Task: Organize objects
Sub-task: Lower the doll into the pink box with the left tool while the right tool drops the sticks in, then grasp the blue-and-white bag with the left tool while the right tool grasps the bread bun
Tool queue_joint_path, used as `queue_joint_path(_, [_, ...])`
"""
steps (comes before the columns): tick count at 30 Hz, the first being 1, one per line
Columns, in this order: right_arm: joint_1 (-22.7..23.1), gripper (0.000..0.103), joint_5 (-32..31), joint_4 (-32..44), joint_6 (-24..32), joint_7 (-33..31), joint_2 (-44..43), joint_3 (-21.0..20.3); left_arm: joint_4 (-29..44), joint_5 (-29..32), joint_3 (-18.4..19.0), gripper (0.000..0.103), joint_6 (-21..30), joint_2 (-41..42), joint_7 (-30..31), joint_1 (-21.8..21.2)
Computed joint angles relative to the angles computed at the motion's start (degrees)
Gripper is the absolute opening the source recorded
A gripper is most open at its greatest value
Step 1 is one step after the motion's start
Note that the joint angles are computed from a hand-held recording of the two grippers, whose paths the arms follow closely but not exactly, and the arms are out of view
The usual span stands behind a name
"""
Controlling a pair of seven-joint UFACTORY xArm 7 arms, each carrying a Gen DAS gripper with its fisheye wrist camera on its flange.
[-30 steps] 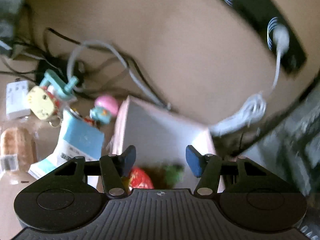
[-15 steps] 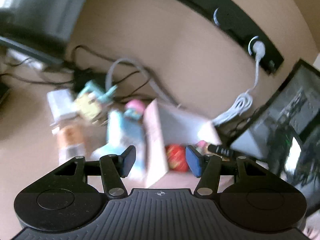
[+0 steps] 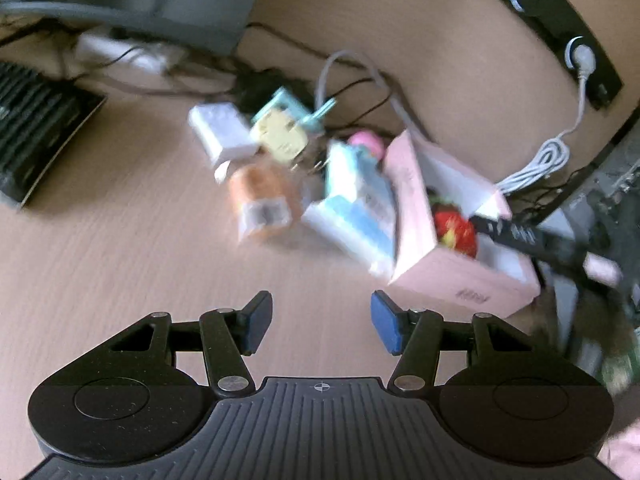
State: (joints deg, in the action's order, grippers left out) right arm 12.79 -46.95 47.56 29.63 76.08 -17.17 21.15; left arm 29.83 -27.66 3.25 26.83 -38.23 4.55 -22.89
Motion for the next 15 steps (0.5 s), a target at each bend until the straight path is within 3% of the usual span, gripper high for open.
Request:
queue_joint_path(1, [0.5,0.06,0.0,-1.1,0.9,0.1,-2.3,0.4,1.8,-1.2,1.5,0.059,-1.6,2.2,2.6,-2.1])
queue_joint_path(3, [1.9,0.062,2.0,-3.3,2.2,-1.1,-6.9,1.0,6.1,-4.3,5.0,0.059,-3.1,6.9,9.4,-6.7])
queue_joint_path(7, [5.0,0.067,9.3,-7.3,6.2,-5.5,-15.6,3.0,20.0,-9.6,8.1,0.059,3.3,21.3,15.6,-8.8])
queue_joint_path(12, [6.7,0.075,16.1,-9.8,12.9,-8.2,-22.8,7.9,31.0,3.5,2.4,0.062,9.7,33.3,9.2,-3.7])
queue_joint_path(15, [7.4,0.077,19.4,-10.6,16.9,-8.2,-25.5,10.1,33.4,-0.3,0.8,0.068,12.5,36.5,11.4,-1.9])
